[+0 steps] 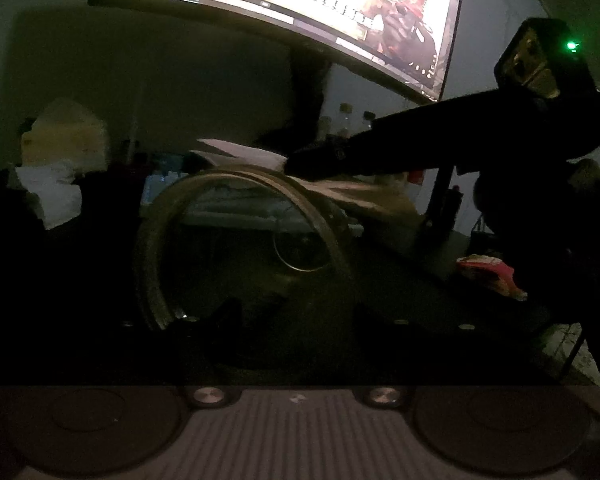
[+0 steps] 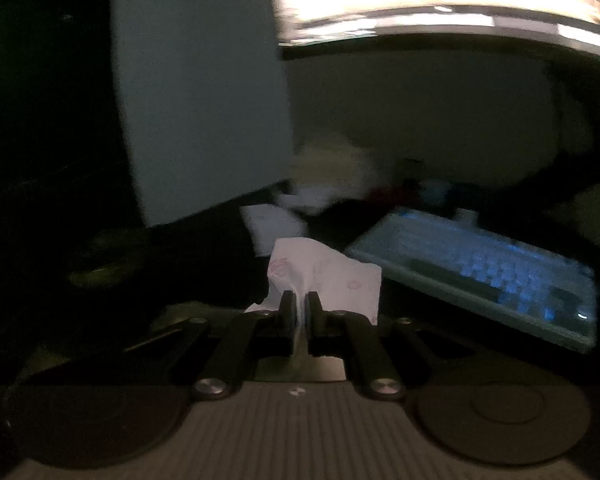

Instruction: Clean container

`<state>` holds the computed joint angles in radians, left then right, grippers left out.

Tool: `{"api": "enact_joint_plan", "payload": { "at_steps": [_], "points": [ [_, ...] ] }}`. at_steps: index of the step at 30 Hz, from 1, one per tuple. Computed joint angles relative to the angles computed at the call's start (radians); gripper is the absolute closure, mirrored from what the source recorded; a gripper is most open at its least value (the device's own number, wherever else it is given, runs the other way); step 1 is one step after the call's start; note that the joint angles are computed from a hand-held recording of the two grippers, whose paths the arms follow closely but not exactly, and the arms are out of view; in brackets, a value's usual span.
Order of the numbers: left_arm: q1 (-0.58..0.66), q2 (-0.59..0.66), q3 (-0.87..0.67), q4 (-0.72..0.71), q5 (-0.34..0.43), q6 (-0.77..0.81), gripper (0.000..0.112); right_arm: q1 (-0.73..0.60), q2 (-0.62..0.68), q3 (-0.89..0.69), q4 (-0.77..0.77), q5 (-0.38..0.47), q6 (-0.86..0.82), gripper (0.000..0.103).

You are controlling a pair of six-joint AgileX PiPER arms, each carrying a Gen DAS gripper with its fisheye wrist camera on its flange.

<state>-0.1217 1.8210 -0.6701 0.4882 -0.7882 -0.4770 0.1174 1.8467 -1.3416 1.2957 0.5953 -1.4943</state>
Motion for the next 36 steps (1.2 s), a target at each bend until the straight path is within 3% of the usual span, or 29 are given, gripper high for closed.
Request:
{"api": "enact_joint_plan", "payload": {
  "at_steps": [2, 4, 6, 9, 13, 15, 18, 20, 24, 26, 31, 36],
  "points": [
    [-0.004, 0.0, -0.003, -0.011, 0.01, 0.009, 0.041, -0.002, 0.006, -0.01, -0.009, 0.027, 0.03, 0.096],
    [-0.006, -0.002, -0.001, -0.032, 0.014, 0.025, 0.039, -0.002, 0.003, 0.008, 0.025, 0.105, -0.031, 0.096],
    [-0.008, -0.003, 0.001, -0.054, 0.016, 0.043, 0.039, 0.008, -0.016, 0.049, 0.059, 0.13, -0.113, 0.096],
    [0.025, 0.004, -0.001, -0.002, -0.009, -0.021, 0.04, 0.016, -0.006, 0.053, 0.093, 0.11, -0.15, 0.096],
    [0.029, 0.003, -0.003, 0.006, -0.009, -0.02, 0.042, 0.035, 0.036, -0.009, 0.09, -0.031, -0.071, 0.096],
    [0.021, 0.0, 0.002, -0.008, -0.01, 0.006, 0.044, 0.032, 0.04, -0.017, 0.081, -0.032, -0.035, 0.095],
    [0.035, 0.011, 0.024, 0.021, -0.085, 0.021, 0.054, 0.022, 0.024, 0.02, 0.119, 0.005, -0.11, 0.096],
    [0.041, 0.016, 0.036, 0.032, -0.137, 0.005, 0.076, 0.006, 0.02, 0.032, 0.128, 0.031, -0.127, 0.096],
    [0.054, 0.018, 0.012, 0.133, -0.138, -0.09, 0.081, -0.035, 0.019, 0.042, 0.133, 0.09, -0.109, 0.096],
    [0.039, 0.034, -0.006, 0.138, -0.136, -0.099, 0.091, -0.05, 0.015, 0.057, 0.164, 0.124, -0.141, 0.096],
    [0.003, 0.043, 0.012, 0.062, -0.207, -0.112, 0.097, -0.08, -0.005, 0.096, 0.181, 0.203, -0.183, 0.097],
    [0.09, 0.027, 0.004, 0.306, -0.299, -0.291, 0.105, -0.116, -0.063, 0.147, 0.148, 0.242, -0.169, 0.097]
  ]
}}
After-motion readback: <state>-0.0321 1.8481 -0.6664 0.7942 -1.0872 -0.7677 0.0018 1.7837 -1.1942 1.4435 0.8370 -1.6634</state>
